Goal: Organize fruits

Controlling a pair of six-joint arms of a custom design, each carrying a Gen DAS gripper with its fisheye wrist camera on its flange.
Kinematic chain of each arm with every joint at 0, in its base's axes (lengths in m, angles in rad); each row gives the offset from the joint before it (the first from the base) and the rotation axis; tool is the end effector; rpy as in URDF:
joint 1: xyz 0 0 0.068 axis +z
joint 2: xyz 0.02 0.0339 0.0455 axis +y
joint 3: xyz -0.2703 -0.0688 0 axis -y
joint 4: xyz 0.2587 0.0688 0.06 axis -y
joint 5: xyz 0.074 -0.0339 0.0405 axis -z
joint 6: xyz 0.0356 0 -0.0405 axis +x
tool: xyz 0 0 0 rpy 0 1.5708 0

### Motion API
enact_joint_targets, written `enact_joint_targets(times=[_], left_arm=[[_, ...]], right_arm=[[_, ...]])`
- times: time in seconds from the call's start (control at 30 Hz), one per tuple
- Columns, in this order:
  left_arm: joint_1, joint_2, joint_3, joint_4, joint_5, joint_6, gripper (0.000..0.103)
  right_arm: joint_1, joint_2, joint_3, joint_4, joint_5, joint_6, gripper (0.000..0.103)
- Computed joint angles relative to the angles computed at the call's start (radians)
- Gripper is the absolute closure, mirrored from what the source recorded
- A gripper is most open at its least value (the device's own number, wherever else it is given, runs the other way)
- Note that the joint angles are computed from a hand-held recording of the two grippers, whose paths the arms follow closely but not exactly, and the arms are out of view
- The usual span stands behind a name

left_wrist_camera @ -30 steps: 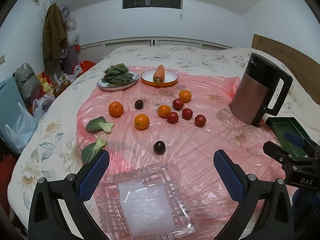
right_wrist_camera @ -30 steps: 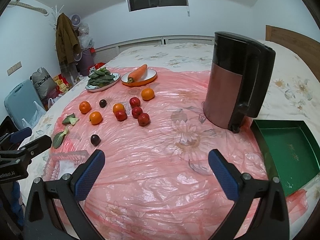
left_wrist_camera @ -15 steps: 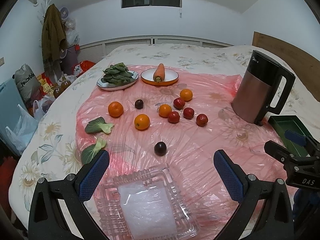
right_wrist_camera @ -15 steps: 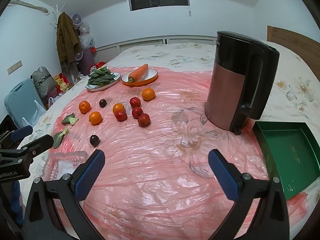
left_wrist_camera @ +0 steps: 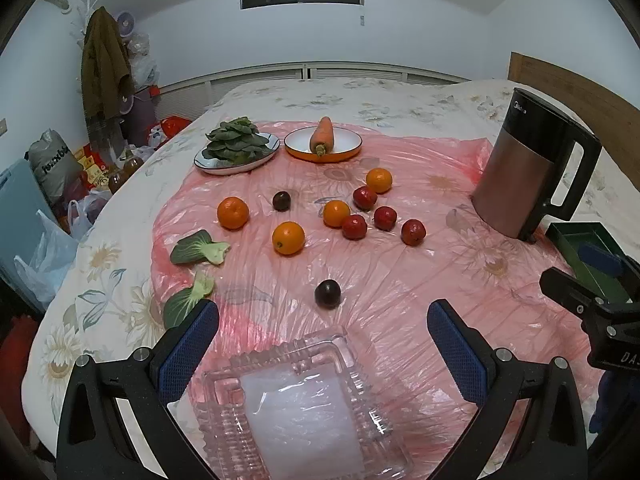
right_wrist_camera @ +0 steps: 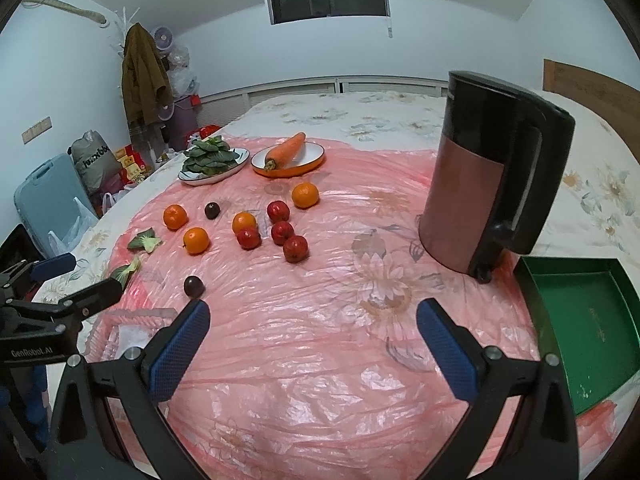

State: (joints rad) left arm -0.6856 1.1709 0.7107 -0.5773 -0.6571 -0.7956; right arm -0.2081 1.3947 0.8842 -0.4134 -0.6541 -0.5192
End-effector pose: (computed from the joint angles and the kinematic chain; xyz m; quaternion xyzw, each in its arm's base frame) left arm 0.1880 -0.1257 0.2133 -0.1351 0.9070 0.0615 0.3941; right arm 0.2875 -0.0386 0.2240 -0.2400 0.8712 0.1776 0.3896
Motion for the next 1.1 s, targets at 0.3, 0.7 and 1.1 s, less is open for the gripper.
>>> enact_joint_targets(times=[0.3,0.7,1.1], left_arm=[[0.051,0.018,0.009,0.028,0.037,0.038,0.001],[0.243,0.002,-0.021,0.070,0.192,0.141,0.001],[0.372,0.060,-0.055,0.181,0.357,0.250,0.016]], right_arm=[[0.040,0.033,0.035,0.008,0.001,0.010,0.000],[0.127,0.131,0.103,0.048,0.027,0.038,0.000],[0.226,0.291,0.200,0.081,0.073,0.033,0.000]])
